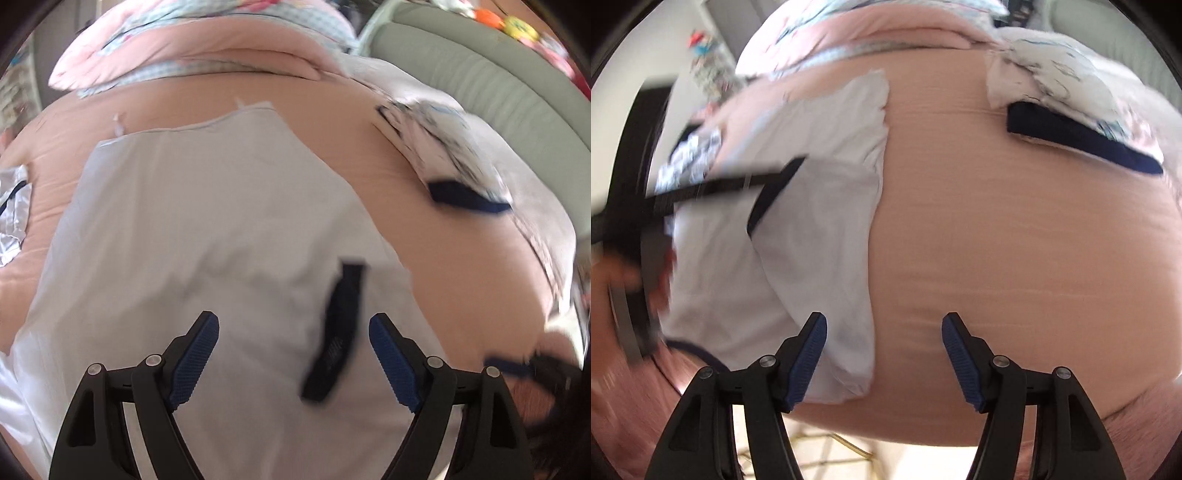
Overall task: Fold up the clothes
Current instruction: 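Move the open right gripper along the folded side toward the hem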
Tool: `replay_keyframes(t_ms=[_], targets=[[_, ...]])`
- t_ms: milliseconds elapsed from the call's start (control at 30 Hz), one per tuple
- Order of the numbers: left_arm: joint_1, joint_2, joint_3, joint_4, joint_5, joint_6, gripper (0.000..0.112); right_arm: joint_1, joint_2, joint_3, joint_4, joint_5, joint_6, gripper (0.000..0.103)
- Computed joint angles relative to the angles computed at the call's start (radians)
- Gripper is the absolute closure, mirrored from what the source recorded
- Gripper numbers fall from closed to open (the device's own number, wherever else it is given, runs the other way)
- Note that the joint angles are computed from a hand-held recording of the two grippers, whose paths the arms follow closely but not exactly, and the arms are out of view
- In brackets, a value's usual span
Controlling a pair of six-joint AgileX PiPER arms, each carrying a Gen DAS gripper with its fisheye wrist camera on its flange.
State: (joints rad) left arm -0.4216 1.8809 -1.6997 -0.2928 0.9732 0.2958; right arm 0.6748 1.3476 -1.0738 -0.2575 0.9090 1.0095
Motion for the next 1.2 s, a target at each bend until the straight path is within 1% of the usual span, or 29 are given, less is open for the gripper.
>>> replay_keyframes(t_ms=[67,100,167,233,267,300,367,433,500,567,600,633,700,800,900,1000,1067,1200], targets=[[-0.002,-0.013,0.042,0.041,-0.025,-0.036,0.028,-0.017,-0.006,0.02,0.006,-0.048,0.023,0.039],[-0.002,-0.015,0.059,0.068,-0.039,-0.066,0.028,-0.021,0.02,0.006,0.023,-0.043,0.0,0.039],[-0.003,-0.017,0.089,0.123,-0.066,-0.13,0.028,-0.02,0.062,-0.015,0.041,-0.007,-0.042,0.039],[-0.004,-0.025,0.111,0.167,-0.08,-0.2,0.028,0.027,0.079,-0.042,-0.013,0.047,-0.018,0.039],[-0.001,-0.04,0.113,0.168,-0.075,-0.232,0.028,0.037,0.075,-0.038,-0.023,0.051,-0.001,0.039],[0.001,-0.058,0.124,0.14,-0.077,-0.224,0.029,0.048,0.072,-0.034,-0.033,0.054,0.016,0.039],[-0.01,-0.096,0.17,0.046,-0.084,-0.114,0.029,0.063,0.058,-0.018,-0.051,0.046,0.055,0.039],[-0.056,-0.128,0.225,0.059,-0.119,-0.077,0.029,0.059,0.043,0.0,-0.053,0.016,0.086,0.039],[-0.097,-0.134,0.256,0.086,-0.138,-0.082,0.029,0.045,0.031,0.014,-0.037,-0.024,0.107,0.039],[-0.136,-0.12,0.263,0.188,-0.14,-0.167,0.029,0.046,0.052,-0.004,-0.042,-0.011,0.105,0.043],[-0.16,-0.116,0.262,0.261,-0.136,-0.222,0.028,0.046,0.062,-0.013,-0.044,-0.005,0.104,0.049],[-0.178,-0.117,0.256,0.314,-0.126,-0.263,0.028,0.046,0.072,-0.022,-0.046,0.002,0.102,0.05],[-0.202,-0.127,0.238,0.379,-0.097,-0.334,0.028,0.047,0.093,-0.041,-0.051,0.016,0.1,0.05],[-0.191,-0.155,0.247,0.317,-0.115,-0.295,0.028,0.092,0.114,-0.071,-0.102,0.072,0.127,0.05],[-0.179,-0.19,0.293,0.305,-0.144,-0.295,0.028,0.119,0.128,-0.098,-0.141,0.113,0.155,0.05],[-0.194,-0.194,0.325,0.397,-0.171,-0.382,0.028,0.129,0.157,-0.129,-0.146,0.142,0.166,0.05],[-0.198,-0.158,0.318,0.431,-0.164,-0.412,0.028,0.142,0.179,-0.142,-0.142,0.163,0.164,0.05],[-0.175,-0.141,0.298,0.402,-0.155,-0.398,0.028,0.16,0.165,-0.149,-0.14,0.216,0.151,0.05]])
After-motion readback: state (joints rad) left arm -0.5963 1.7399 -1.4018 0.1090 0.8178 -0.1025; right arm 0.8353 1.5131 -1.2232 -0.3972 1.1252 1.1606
